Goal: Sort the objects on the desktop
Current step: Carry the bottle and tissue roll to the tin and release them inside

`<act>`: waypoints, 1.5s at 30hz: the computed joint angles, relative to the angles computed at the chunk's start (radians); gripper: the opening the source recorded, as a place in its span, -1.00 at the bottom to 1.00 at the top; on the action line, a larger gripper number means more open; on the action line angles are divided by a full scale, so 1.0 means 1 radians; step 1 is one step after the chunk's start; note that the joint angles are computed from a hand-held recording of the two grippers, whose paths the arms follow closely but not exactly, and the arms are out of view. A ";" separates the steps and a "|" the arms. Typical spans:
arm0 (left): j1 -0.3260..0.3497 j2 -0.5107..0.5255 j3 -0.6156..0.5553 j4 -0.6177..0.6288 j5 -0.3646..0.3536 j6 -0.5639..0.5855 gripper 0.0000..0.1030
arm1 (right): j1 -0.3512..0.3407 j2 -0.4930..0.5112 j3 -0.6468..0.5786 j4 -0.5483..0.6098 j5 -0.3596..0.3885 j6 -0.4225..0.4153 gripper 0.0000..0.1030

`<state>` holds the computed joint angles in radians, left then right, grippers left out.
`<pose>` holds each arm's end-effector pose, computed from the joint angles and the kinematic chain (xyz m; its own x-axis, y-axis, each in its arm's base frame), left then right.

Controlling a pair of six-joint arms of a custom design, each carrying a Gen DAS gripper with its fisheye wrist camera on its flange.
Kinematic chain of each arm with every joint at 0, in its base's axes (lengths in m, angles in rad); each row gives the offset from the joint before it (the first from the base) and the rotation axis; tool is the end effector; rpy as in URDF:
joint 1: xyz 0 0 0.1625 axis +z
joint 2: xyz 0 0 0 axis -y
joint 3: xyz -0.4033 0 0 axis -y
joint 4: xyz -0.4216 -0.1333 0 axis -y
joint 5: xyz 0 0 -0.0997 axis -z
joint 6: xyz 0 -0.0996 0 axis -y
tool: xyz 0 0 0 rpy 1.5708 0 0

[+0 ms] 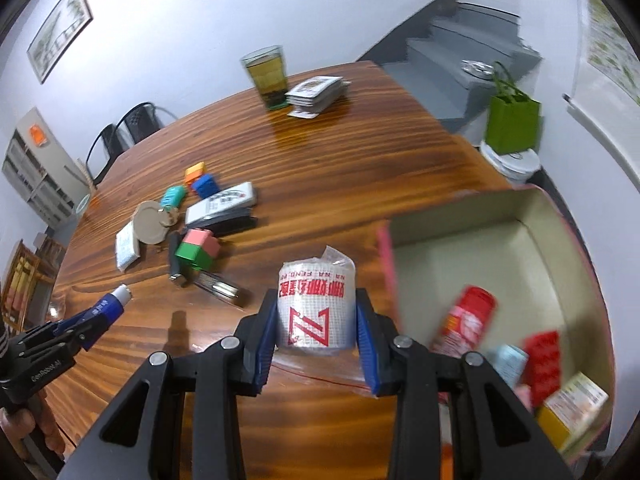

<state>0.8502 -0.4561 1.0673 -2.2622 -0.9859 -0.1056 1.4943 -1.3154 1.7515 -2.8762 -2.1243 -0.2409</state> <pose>-0.3952 -0.7354 0.0234 -0.7214 0.4351 -0.5388 0.5849 0.7993 -0.1377 0.0339 -0.6175 0.3961 -0.8057 0.2984 0.5117 -0.1471 0.7359 -0.6609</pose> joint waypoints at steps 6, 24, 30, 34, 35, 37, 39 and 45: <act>-0.036 0.009 0.015 -0.018 -0.024 0.009 -0.39 | -0.039 -0.105 0.085 -0.018 -0.007 0.010 -0.24; -0.126 0.084 -0.012 -0.031 -0.078 0.000 -0.39 | -0.167 -0.307 0.210 0.026 0.056 0.005 0.25; -0.151 0.119 -0.045 -0.026 -0.098 0.022 -0.39 | -0.187 -0.339 0.222 0.010 0.073 -0.019 0.26; -0.163 0.149 -0.080 -0.015 -0.118 0.041 -0.39 | -0.203 -0.360 0.232 0.004 0.083 -0.019 0.29; -0.165 0.158 -0.093 -0.011 -0.125 0.045 -0.39 | -0.207 -0.366 0.234 0.003 0.084 -0.018 0.31; -0.169 0.176 -0.115 -0.001 -0.139 0.053 -0.39 | -0.213 -0.378 0.242 -0.002 0.085 -0.016 0.33; -0.174 0.193 -0.137 0.008 -0.156 0.063 -0.39 | -0.214 -0.385 0.249 -0.010 0.082 -0.021 0.33; -0.190 0.258 -0.221 0.047 -0.212 0.102 -0.39 | -0.211 -0.406 0.279 -0.052 0.066 -0.054 0.41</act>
